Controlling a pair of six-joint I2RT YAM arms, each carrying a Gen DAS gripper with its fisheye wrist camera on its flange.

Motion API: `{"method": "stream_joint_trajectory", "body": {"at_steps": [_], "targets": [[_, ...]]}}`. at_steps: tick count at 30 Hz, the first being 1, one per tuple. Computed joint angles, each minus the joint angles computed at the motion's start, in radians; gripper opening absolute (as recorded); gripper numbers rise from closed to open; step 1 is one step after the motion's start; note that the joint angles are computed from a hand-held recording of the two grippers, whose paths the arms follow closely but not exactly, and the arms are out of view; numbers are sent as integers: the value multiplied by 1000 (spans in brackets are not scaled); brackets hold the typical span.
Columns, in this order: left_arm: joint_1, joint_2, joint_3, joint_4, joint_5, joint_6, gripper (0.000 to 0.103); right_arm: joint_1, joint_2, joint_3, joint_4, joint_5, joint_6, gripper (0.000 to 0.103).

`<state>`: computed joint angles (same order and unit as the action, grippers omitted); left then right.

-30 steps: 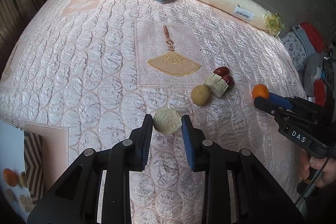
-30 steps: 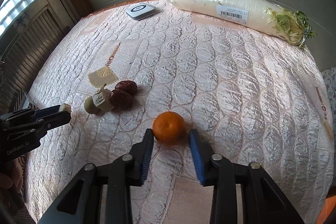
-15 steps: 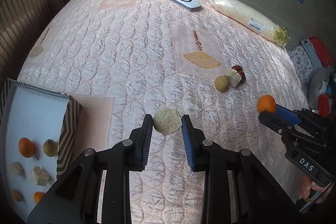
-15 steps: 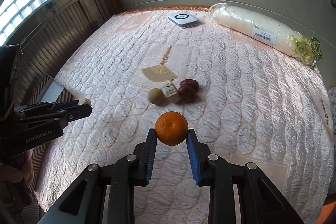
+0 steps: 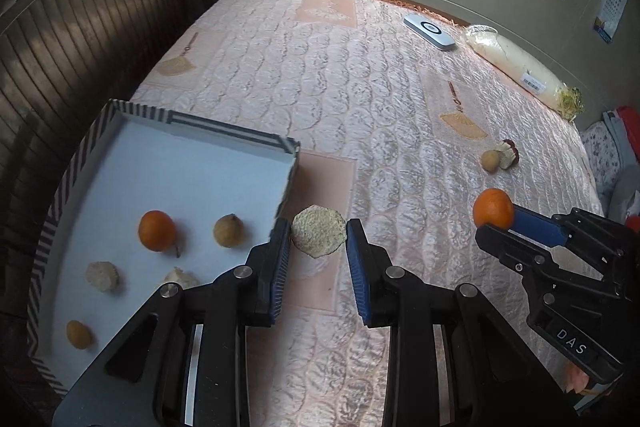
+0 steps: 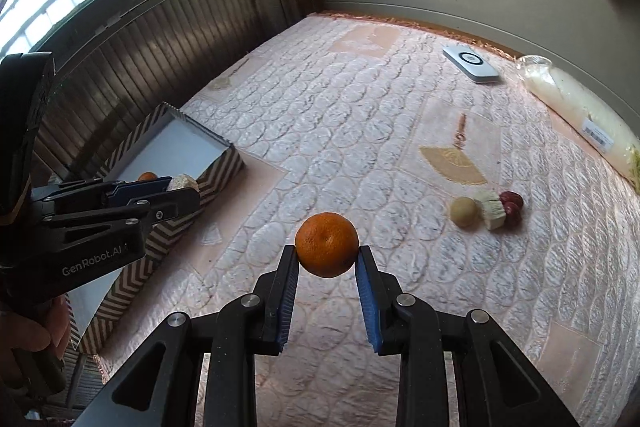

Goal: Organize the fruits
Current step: 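Carry the beige cake and orange over the white tray with both tools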

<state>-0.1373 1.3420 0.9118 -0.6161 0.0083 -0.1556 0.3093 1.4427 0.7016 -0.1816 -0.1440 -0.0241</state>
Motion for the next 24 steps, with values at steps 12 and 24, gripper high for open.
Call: {"method": "stream_joint_trajectory", "body": {"at_steps": [12, 24], "targets": [[300, -134, -96, -37, 60, 139, 27, 271, 125, 140, -8, 89, 61, 28], [584, -113, -126, -34, 138, 268, 27, 443, 321, 312, -31, 112, 64, 28]]}}
